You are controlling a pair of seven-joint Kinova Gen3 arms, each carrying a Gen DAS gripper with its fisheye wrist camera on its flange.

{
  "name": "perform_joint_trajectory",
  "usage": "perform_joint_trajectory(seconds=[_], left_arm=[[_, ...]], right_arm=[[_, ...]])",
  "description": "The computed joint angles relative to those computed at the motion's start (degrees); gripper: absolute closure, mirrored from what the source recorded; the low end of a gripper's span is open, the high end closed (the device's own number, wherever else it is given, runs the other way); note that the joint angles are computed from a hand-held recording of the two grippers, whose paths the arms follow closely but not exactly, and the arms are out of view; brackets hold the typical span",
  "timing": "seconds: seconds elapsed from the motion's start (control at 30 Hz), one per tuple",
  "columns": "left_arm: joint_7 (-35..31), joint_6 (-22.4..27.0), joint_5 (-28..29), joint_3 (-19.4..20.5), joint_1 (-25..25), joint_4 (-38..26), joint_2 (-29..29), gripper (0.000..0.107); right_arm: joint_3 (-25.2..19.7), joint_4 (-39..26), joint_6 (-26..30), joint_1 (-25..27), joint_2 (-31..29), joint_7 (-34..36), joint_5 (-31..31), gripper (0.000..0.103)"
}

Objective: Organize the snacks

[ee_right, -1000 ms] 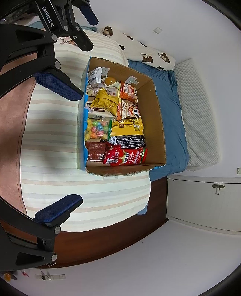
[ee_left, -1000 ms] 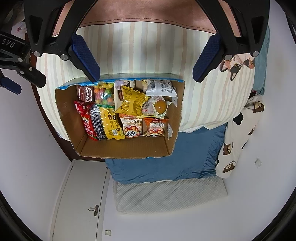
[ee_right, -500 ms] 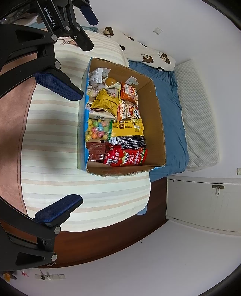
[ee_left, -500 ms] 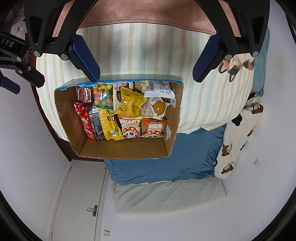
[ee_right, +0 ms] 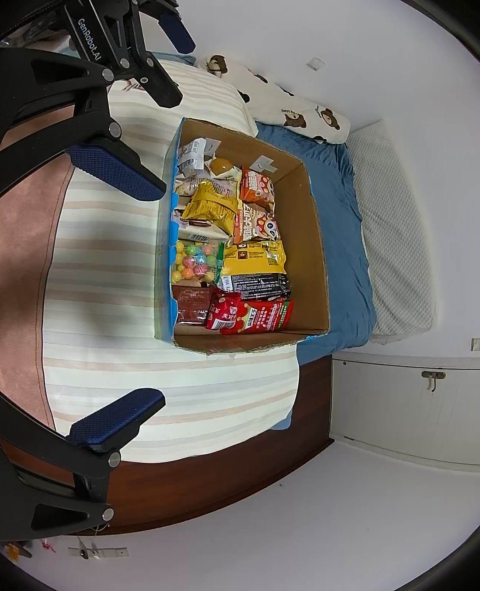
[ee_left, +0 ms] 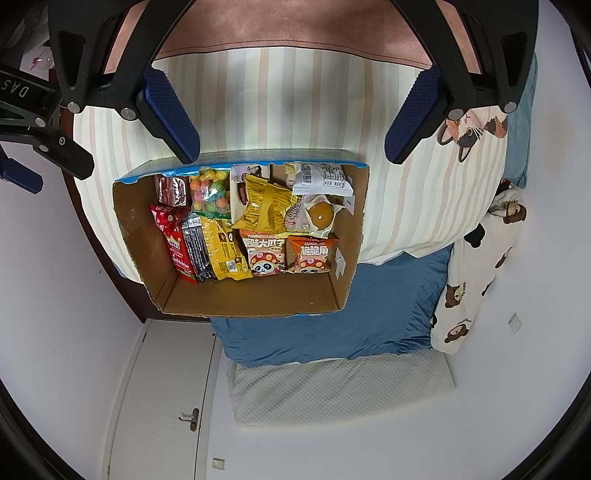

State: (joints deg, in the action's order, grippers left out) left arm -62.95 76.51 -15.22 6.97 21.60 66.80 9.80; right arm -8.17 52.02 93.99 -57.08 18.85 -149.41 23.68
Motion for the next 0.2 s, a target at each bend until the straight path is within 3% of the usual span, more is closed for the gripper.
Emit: perform_joint_trajectory(seconds=[0.2], left_arm=[[0.4, 0.0, -0.6, 0.1, 0.3, -0.1, -0.2, 0.005]], right_arm=[[0.0, -0.3, 0.2, -0.2, 0.1, 0.0, 0.1, 0.0]])
